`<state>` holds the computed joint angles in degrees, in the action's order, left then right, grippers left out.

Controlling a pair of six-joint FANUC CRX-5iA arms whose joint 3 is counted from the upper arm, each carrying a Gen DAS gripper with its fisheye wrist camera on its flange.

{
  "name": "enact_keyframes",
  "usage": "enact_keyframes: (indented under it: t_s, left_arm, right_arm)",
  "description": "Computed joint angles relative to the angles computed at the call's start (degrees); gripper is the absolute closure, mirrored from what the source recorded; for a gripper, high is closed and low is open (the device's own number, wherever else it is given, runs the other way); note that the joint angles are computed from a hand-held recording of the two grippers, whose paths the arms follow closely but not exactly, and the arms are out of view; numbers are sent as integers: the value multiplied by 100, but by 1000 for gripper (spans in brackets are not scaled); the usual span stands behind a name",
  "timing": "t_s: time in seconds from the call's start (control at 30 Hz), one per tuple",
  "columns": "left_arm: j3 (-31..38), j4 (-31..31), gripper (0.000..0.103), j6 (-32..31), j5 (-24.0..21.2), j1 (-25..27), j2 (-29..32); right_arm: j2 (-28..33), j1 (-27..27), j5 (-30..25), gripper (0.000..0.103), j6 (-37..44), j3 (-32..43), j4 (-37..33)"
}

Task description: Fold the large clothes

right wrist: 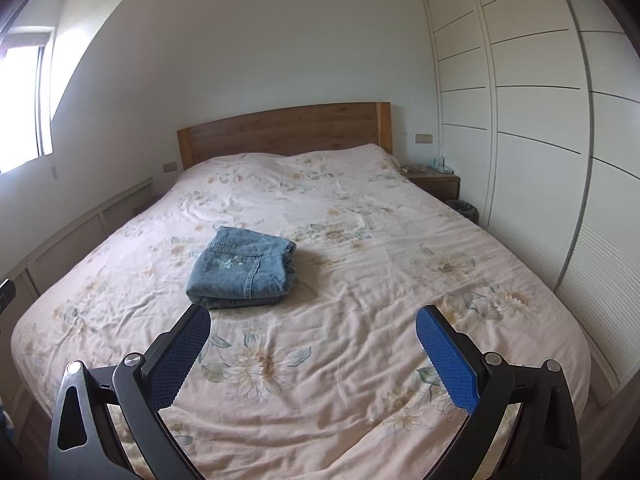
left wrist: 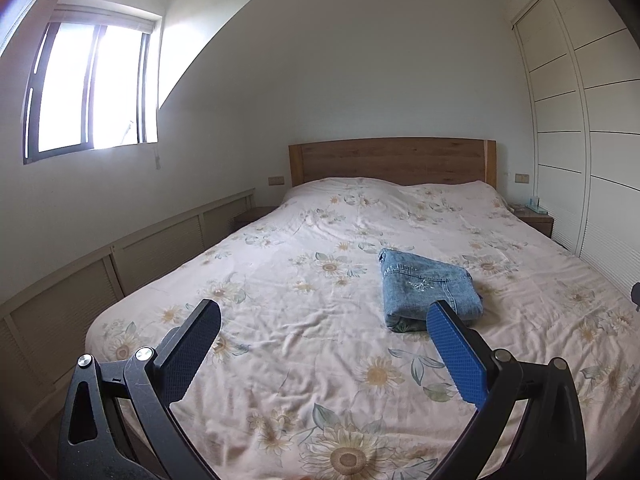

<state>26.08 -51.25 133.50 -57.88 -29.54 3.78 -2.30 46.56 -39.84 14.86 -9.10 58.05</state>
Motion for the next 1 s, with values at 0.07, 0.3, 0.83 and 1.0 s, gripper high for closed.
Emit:
enact_keyframes:
  t_s: [0.07, 0.3, 0.83, 1.0]
  left_arm:
    - [-2, -27, 1, 3, -4, -13, 1]
    - [-11, 2, 1, -39, -14, -11, -13]
    - [-40, 71, 1, -43, 19, 23, -44]
    - [-46, 104, 1, -36, 21, 22, -54]
  right_arm:
    - [-7, -20, 22, 0, -31, -14, 34]
    - [-39, -61, 20, 0, -142, -98, 170]
    - [-127, -88, -79, 0, -224, -232, 282]
    - [-148, -68, -111, 0, -246, -242, 345]
